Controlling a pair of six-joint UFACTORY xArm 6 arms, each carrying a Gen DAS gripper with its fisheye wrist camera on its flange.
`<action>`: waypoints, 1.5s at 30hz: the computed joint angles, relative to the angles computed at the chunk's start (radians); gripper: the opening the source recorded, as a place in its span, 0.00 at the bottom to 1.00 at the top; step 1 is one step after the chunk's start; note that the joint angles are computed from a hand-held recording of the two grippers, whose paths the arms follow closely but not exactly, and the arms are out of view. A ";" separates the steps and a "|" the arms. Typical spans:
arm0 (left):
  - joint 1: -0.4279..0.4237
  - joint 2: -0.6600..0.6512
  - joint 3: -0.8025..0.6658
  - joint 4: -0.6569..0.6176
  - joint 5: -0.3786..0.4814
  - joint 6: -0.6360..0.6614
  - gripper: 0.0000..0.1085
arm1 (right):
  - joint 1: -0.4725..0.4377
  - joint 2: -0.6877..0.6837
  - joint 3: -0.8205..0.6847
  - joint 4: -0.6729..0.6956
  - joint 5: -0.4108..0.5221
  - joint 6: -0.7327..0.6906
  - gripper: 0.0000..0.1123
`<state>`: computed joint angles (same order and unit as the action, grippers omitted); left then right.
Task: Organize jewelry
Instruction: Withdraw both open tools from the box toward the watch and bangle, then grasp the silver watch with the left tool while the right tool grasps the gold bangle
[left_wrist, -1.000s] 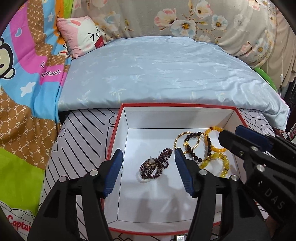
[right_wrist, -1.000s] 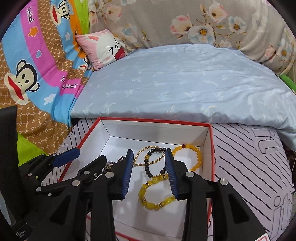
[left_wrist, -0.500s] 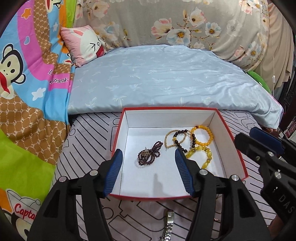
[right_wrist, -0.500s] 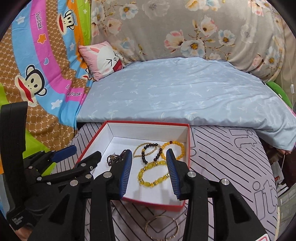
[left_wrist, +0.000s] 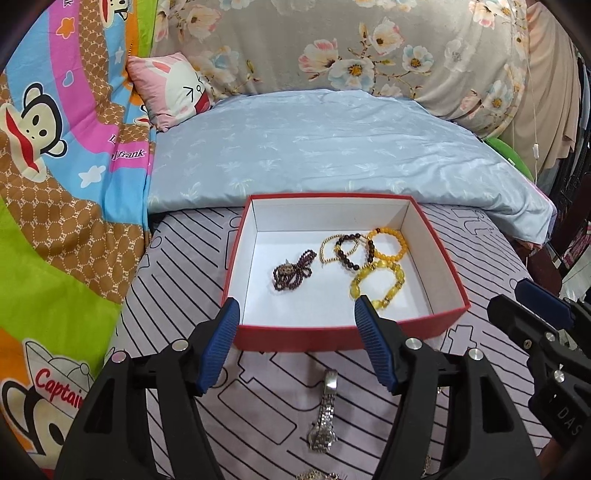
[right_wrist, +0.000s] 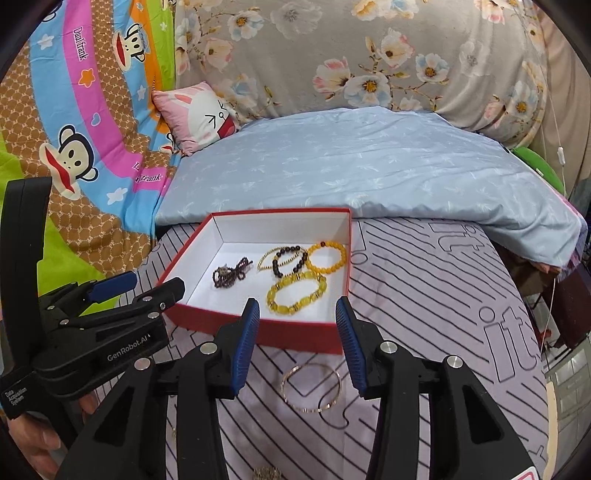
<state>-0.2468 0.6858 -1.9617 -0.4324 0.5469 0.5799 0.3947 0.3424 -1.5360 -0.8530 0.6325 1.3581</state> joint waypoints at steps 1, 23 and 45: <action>0.000 -0.009 0.014 -0.003 -0.001 0.004 0.57 | 0.004 -0.011 0.017 -0.004 0.001 0.011 0.39; 0.044 -0.091 0.293 -0.003 0.020 0.009 0.63 | 0.052 -0.069 0.240 0.060 -0.016 0.106 0.39; 0.014 -0.117 0.362 -0.094 0.002 0.149 0.30 | 0.041 -0.038 0.247 0.103 -0.059 0.091 0.39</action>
